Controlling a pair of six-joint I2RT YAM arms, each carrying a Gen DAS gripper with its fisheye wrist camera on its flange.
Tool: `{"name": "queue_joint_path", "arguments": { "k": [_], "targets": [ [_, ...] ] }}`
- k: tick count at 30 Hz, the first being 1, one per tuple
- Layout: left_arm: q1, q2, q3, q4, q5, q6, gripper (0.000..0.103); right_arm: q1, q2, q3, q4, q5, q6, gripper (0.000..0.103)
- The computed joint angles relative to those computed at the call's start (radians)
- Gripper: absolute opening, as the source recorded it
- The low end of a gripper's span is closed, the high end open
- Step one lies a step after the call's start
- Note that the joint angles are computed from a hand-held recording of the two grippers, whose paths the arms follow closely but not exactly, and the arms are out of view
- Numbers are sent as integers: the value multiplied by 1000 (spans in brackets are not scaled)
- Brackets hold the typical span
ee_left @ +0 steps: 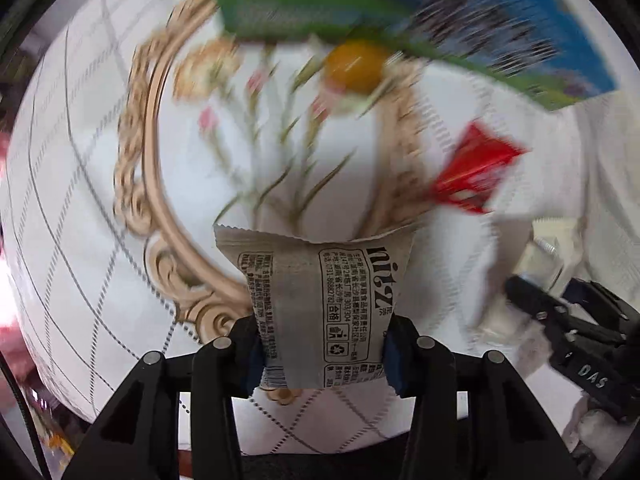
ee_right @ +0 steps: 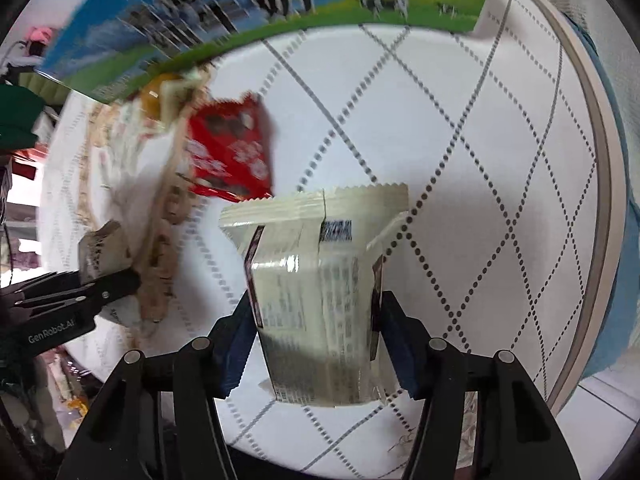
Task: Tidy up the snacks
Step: 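Carry both white packets into the box, release them, and withdraw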
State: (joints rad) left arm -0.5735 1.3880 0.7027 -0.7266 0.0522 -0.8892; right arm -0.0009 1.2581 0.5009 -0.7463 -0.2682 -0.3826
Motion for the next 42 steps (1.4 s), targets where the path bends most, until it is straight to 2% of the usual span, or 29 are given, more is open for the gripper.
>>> {"name": "queue_joint_path", "arguments": {
  "k": [4,8,12,16,20,23,27,32,33,35,36,37,39,42],
  "targets": [
    [5,-23,172,-89,-20,44,44,-32,-76,130,-177,-98,-19,59],
    [52,8,362,-148,-8,113,44,-62,-63,318,-287,-190,-30,59],
    [133,102,578,-215,1,206,44,-100,2,529,-366,-281,-27,59],
    [252,233,787,-298,-15,334,44,-78,97,726,-356,-315,45,59],
    [350,442,1036,-410,-73,449,44,1,239,894,-273,-269,147,59],
    [412,603,1212,-504,-129,524,44,83,385,1010,-194,-193,221,59],
    [472,800,1416,-632,-150,588,44,155,593,1190,-203,-119,258,59],
    [509,937,1549,-721,-154,615,46,210,811,1407,-274,-52,267,59],
    [514,946,1554,-722,-146,606,49,215,857,1460,-304,-37,257,60],
    [514,936,1519,-682,-159,605,72,221,978,1617,-410,-19,242,63],
    [515,941,1518,-681,-158,599,86,221,1018,1669,-445,-18,241,72],
    [519,940,1513,-673,-132,592,87,224,1061,1725,-476,-7,238,82],
    [514,941,1517,-669,-115,580,91,224,1094,1764,-492,9,236,95],
    [511,925,1485,-646,-111,566,91,218,1080,1730,-474,14,231,97]
  ]
}}
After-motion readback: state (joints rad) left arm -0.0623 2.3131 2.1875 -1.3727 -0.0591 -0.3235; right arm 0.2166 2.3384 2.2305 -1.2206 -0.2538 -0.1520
